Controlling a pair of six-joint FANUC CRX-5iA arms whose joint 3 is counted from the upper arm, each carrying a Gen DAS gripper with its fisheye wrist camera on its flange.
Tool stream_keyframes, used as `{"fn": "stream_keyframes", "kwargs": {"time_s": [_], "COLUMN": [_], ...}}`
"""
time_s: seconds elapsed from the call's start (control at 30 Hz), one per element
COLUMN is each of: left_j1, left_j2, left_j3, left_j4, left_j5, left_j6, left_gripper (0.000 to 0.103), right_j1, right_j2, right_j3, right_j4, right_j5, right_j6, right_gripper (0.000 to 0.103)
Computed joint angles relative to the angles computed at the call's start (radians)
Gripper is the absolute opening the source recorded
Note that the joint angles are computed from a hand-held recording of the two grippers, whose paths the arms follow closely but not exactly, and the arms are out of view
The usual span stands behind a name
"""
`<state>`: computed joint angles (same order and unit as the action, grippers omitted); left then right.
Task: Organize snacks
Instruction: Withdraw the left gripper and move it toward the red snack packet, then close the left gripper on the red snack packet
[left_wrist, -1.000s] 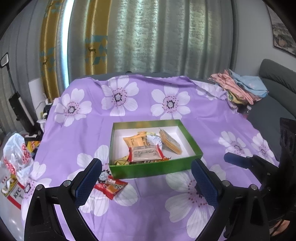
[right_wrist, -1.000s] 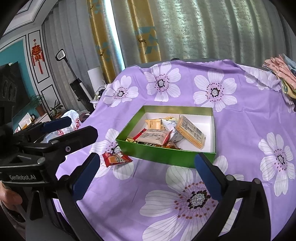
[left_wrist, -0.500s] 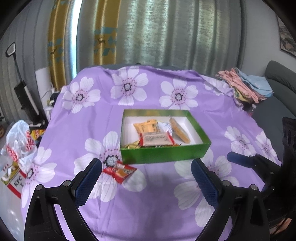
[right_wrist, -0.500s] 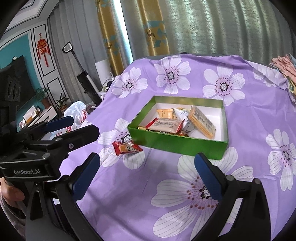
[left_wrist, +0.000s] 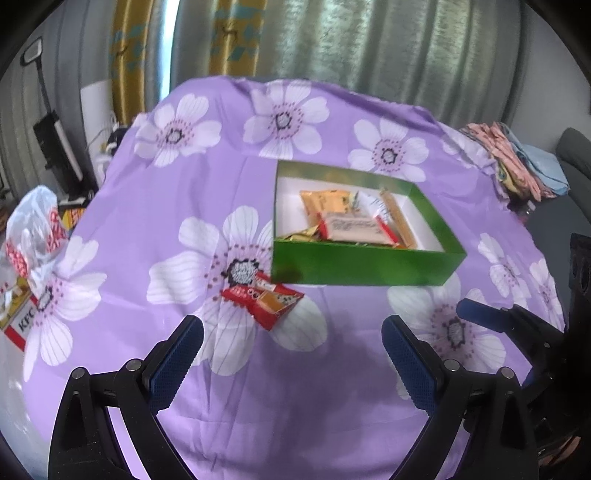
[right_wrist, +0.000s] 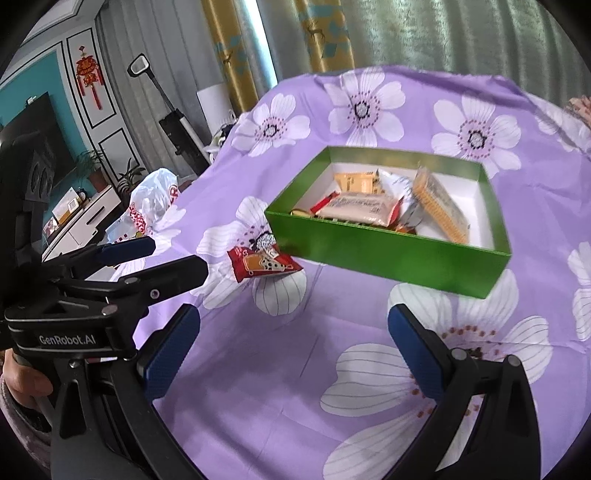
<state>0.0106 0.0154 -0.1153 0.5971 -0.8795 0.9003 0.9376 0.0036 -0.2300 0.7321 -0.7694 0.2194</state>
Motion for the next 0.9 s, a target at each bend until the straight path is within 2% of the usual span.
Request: {"fn": "stream_keyframes", "kwargs": {"time_s": [0.23, 0.37, 0.6, 0.73, 0.9], "left_j1": [0.015, 0.034, 0.058, 0.073, 0.072], "left_j2": [0.056, 0.087, 0.125, 0.170, 0.255], "left_j3": [0.023, 0.018, 0.010, 0.027, 0.125], "left_j4": [-0.007, 0.052, 0.081, 0.163, 0.178], "left_j5": [-0.023, -0.044, -0.051, -0.103, -0.183], "left_j6": [0.026, -0.014, -0.072, -0.092, -0.035], "left_gripper": [0.097, 0.097, 0.097, 0.097, 0.097], "right_j1": [-0.031, -0.045, -0.063, -0.076, -0.097], "right_j2": [0.051, 0.073, 0.101, 0.128, 0.157], "right_j3": [0.037, 0.055, 0.078, 0.107, 0.140], "right_j4": [-0.086, -0.131, -0.201, -0.274, -0.378], "right_j5": [0.033, 0.054, 0.083, 0.110, 0.178], "right_j6": [0.076, 0.115, 0.181, 0.240, 0.309], "right_gripper": [0.102, 0.102, 0.102, 0.102, 0.101]}}
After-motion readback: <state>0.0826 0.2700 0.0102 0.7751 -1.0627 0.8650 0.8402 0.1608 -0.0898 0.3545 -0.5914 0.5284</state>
